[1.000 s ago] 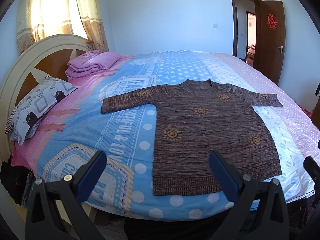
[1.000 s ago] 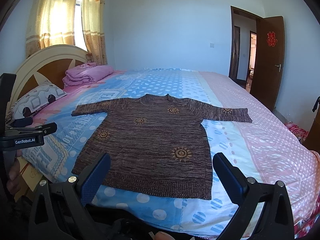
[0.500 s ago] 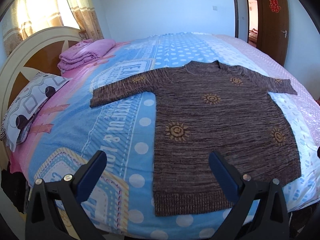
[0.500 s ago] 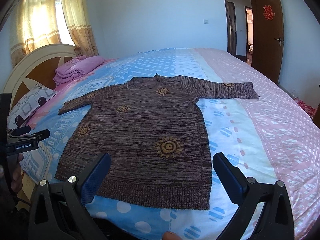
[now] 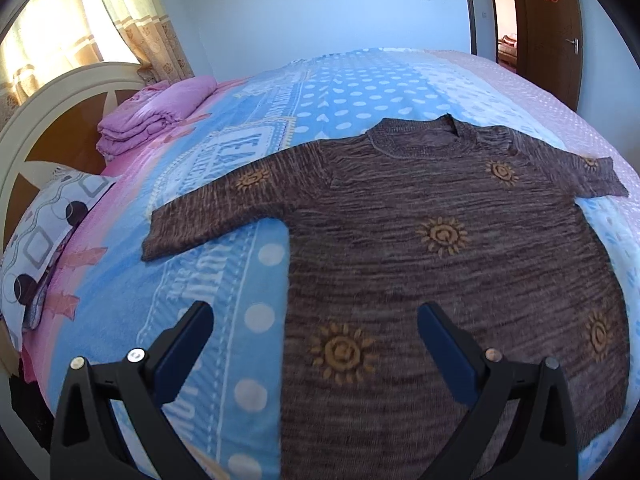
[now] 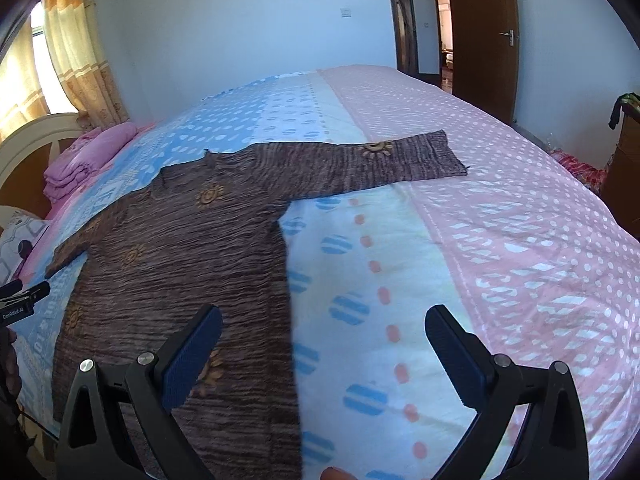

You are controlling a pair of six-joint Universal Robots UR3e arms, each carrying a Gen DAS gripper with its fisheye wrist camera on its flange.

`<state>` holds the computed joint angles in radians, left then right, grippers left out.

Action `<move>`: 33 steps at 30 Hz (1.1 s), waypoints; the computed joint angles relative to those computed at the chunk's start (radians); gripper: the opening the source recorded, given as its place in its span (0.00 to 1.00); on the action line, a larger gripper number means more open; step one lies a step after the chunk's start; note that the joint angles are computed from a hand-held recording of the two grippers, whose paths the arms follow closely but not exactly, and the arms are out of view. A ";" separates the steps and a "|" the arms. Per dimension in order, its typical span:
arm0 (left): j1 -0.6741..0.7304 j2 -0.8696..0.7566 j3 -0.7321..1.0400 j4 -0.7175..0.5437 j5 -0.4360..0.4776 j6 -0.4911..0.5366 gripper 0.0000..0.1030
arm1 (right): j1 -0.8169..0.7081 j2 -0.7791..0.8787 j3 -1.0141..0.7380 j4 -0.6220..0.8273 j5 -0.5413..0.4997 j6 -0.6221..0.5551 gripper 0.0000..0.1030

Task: Fold small clothes
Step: 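Move the right tool to the sweater sleeve cuff and grasp it, then fold the grasped sleeve across the sweater body and open the right tool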

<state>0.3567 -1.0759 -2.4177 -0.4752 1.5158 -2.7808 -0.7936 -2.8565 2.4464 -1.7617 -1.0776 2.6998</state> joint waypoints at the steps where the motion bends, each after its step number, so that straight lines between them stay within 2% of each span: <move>1: -0.029 -0.058 0.017 0.043 0.025 -0.018 1.00 | 0.005 0.059 0.014 -0.079 -0.017 0.010 0.99; 2: -0.063 -0.127 0.039 0.094 0.052 -0.039 1.00 | 0.022 0.138 0.027 -0.181 -0.047 0.032 0.99; 6: -0.171 -0.371 0.140 0.252 0.154 -0.104 1.00 | -0.005 0.428 0.017 -0.437 -0.077 0.063 0.97; 9: -0.222 -0.526 0.231 0.319 0.212 -0.136 1.00 | 0.014 0.704 -0.046 -0.640 -0.117 0.114 0.88; 15: -0.275 -0.743 0.393 0.380 0.308 -0.179 1.00 | 0.052 1.082 -0.227 -0.858 -0.190 0.222 0.86; 24: -0.300 -0.942 0.609 0.379 0.399 -0.220 1.00 | 0.127 1.464 -0.524 -0.948 -0.255 0.311 0.75; 28: -0.284 -0.973 0.662 0.324 0.377 -0.262 1.00 | 0.141 1.576 -0.643 -0.933 -0.272 0.352 0.71; 29: -0.283 -0.978 0.664 0.319 0.374 -0.266 1.00 | 0.141 1.597 -0.667 -0.924 -0.264 0.359 0.68; 30: -0.284 -0.983 0.666 0.316 0.374 -0.267 1.00 | 0.139 1.617 -0.695 -0.900 -0.246 0.357 0.58; 31: -0.283 -0.987 0.666 0.313 0.373 -0.268 1.00 | 0.142 1.630 -0.714 -0.886 -0.240 0.354 0.53; 32: -0.281 -0.988 0.664 0.307 0.368 -0.271 1.00 | 0.149 1.640 -0.727 -0.879 -0.239 0.349 0.51; 33: -0.277 -0.987 0.661 0.302 0.358 -0.274 1.00 | 0.157 1.647 -0.743 -0.859 -0.234 0.335 0.36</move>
<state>0.0795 -2.0625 -1.7564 -0.1735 1.8740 -3.0547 -0.6366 -1.2092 1.7033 -2.6209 -1.3121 3.0347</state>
